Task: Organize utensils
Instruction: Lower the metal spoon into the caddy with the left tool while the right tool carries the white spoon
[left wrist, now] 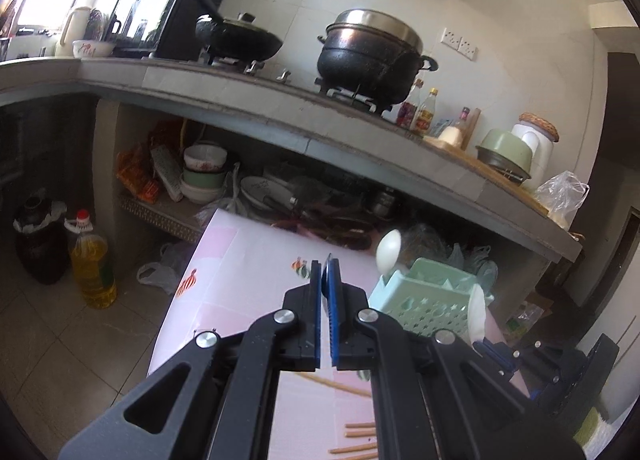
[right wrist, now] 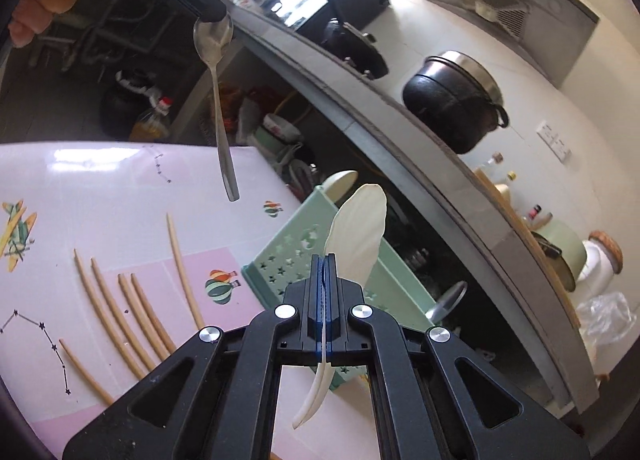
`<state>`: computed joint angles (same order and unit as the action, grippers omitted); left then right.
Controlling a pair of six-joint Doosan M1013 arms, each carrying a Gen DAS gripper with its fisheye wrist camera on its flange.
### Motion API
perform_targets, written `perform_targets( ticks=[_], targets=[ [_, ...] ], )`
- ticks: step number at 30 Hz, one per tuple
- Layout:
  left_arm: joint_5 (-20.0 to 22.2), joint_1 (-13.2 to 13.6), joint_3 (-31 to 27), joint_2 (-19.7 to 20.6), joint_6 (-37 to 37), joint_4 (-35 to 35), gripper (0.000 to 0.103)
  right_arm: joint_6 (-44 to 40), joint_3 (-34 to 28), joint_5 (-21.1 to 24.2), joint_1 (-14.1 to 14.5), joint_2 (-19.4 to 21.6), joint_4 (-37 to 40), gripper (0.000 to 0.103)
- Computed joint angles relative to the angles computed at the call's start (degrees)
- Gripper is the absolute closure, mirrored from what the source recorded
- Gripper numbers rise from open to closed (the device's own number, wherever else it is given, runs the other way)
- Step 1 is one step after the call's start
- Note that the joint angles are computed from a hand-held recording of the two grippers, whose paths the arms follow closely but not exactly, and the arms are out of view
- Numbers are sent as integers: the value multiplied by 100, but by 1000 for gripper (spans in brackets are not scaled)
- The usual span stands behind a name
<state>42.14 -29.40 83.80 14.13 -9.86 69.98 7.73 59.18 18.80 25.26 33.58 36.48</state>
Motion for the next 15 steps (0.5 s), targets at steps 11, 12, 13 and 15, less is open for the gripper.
perform_targets(
  ticks=[11, 12, 13, 15],
  targets=[
    [-141, 50, -1673, 796, 1703, 164, 101, 1487, 73, -97, -247, -153, 494, 103],
    [-98, 61, -1848, 907, 1930, 90, 101, 1454, 102, -115, -260, -170, 598, 103],
    [-44, 70, -2040, 1027, 2183, 9, 101, 1420, 119, -113, -273, -183, 705, 103],
    [146, 80, -2399, 1266, 2586, -39, 101, 1413, 105, -86, -300, -174, 837, 103]
  ],
)
